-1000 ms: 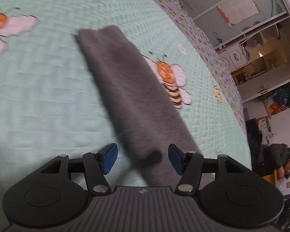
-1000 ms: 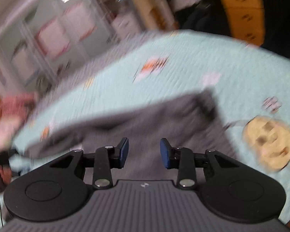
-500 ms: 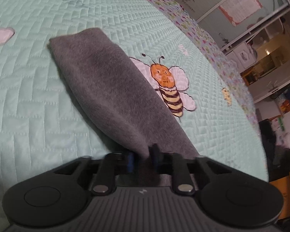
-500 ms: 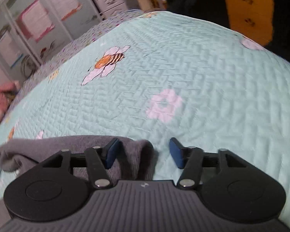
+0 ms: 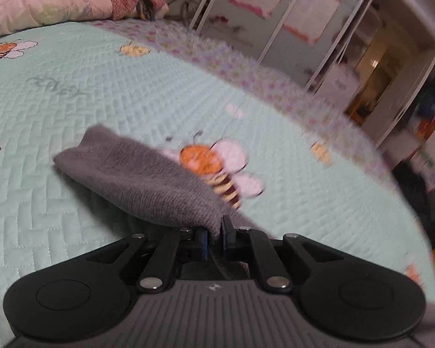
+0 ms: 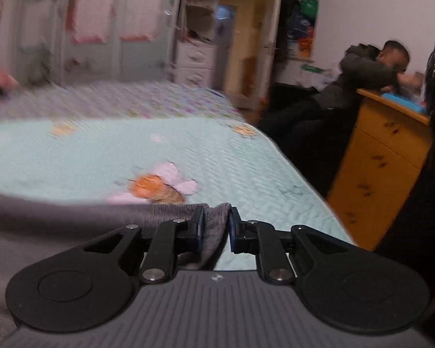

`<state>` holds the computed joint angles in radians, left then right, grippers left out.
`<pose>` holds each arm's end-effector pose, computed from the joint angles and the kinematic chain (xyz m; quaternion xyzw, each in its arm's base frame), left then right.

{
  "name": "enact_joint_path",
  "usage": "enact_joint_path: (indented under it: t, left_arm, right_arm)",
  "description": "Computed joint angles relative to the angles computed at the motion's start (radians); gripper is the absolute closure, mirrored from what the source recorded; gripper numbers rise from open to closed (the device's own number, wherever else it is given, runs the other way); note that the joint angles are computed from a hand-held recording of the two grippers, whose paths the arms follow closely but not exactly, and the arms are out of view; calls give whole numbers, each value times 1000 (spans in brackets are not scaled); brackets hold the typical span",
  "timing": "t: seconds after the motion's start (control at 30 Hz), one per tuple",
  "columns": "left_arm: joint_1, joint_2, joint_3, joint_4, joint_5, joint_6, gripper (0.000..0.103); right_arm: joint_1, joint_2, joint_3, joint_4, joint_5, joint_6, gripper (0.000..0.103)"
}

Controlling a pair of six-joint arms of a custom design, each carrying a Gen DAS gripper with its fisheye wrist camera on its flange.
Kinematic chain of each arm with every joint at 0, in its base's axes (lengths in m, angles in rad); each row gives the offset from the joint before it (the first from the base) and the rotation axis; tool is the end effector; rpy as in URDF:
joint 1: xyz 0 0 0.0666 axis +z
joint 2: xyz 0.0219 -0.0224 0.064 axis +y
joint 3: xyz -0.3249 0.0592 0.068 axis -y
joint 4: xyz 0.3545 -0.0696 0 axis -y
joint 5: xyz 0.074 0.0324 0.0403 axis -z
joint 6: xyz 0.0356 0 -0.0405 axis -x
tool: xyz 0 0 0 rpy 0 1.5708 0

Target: Fold clothes

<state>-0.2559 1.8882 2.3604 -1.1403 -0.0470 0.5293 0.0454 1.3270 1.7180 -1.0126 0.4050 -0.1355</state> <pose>0.5706 -0.1480 0.5113 -0.1327 0.8898 -0.1473 0.4110 0.4241 0.0048 0.5351 0.1311 0.8663 -0.1377 0.4620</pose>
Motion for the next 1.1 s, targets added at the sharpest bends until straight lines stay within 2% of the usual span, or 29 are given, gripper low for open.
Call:
enact_joint_path:
  t: [0.07, 0.1, 0.13, 0.2, 0.23, 0.33, 0.37, 0.47, 0.57, 0.63, 0.67, 0.7, 0.73, 0.77, 0.87, 0.93, 1.0, 1.1]
  left_arm:
    - [2, 33, 14, -29, 5, -17, 93]
    - [5, 45, 16, -39, 11, -22, 92]
    - [8, 26, -23, -7, 17, -15, 92]
    - [12, 18, -37, 10, 26, -39, 92]
    - [15, 22, -29, 6, 33, -50, 92]
    - [26, 32, -10, -2, 58, -40, 91]
    - [26, 27, -11, -9, 60, -24, 90]
    - [29, -14, -50, -11, 69, 30, 86]
    - [39, -109, -161, 14, 97, 95, 84]
    - [44, -178, -233, 10, 120, 116, 84]
    - [45, -210, -263, 2, 129, 117, 84]
    - [42, -242, -290, -11, 130, 97, 84]
    - [38, -273, -314, -26, 131, 77, 84]
    - [36, -302, -339, -37, 129, 56, 84]
    - [36, -379, -407, -64, 115, -4, 80]
    - [47, -406, -436, -77, 86, -36, 79]
    - [70, -412, -447, -93, 61, -21, 79]
    - [104, -430, -462, -98, 70, 29, 79]
  right_arm:
    - [-30, 78, 42, -92, -61, -101, 81]
    - [-36, 84, 32, -104, -75, -161, 78]
    - [-43, 58, -7, -75, -93, -235, 77]
    - [-67, -76, -148, 45, -175, -394, 71]
    - [-75, -142, -204, 62, -204, -443, 69]
    - [-82, -322, -326, 27, -250, -546, 56]
    - [-78, -371, -354, -8, -266, -565, 51]
    - [-35, -499, -420, -148, -328, -629, 48]
    - [61, -567, -486, -173, -278, -717, 47]
    - [127, -561, -504, -149, -195, -719, 47]
    - [136, -546, -502, -131, -185, -719, 47]
    - [132, -541, -507, -104, -201, -716, 53]
    - [127, -539, -515, -73, -226, -713, 64]
    - [131, -544, -513, -67, -227, -737, 99]
    - [163, -569, -490, -94, -184, -860, 100]
    - [185, -627, -505, -136, -150, -959, 100]
    - [171, -659, -549, -150, -169, -990, 99]
    - [147, -689, -606, -154, -200, -1003, 99]
